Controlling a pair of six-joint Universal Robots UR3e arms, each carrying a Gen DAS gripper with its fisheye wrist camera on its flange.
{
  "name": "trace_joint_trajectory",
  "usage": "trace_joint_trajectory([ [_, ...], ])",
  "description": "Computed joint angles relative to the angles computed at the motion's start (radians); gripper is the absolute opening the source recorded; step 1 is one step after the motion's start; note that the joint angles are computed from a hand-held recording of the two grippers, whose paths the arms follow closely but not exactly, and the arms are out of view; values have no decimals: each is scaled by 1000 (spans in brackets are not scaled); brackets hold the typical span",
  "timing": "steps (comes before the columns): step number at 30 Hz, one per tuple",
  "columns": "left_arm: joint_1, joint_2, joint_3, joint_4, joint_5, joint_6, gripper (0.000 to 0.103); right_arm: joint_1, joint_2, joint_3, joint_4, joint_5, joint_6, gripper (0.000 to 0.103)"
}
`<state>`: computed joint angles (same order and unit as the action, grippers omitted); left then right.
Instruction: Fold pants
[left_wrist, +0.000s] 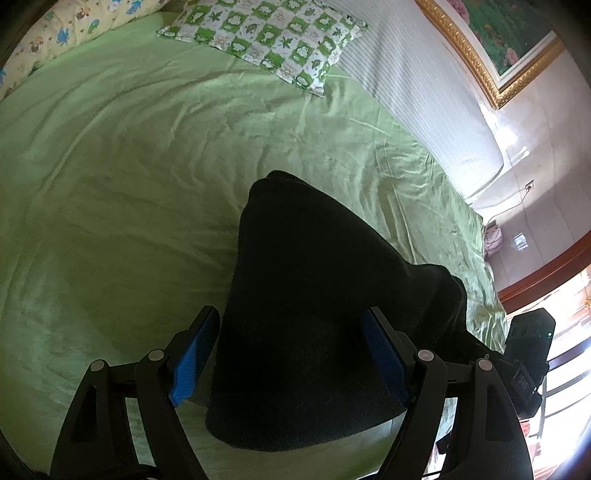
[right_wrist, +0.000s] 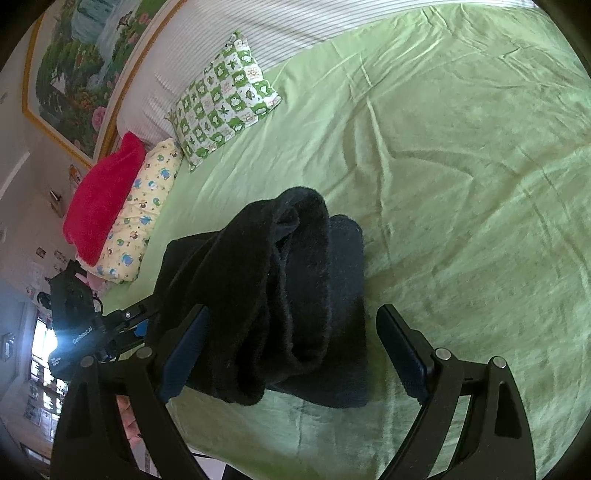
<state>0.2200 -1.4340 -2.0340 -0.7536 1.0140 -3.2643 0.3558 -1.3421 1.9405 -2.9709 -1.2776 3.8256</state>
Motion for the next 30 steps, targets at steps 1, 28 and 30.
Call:
trace_joint_trajectory([
  [1,-2,-4,1,1,1,-1,81,-4,1,3,-2,7,3,91],
  [28,48,-123,-33,48,-144,6,91,-62,59,49,-110,133,-35,84],
  [30,35,-126,-39,81,-122,-4,91,-71,63,61,-128,151,-25,79],
])
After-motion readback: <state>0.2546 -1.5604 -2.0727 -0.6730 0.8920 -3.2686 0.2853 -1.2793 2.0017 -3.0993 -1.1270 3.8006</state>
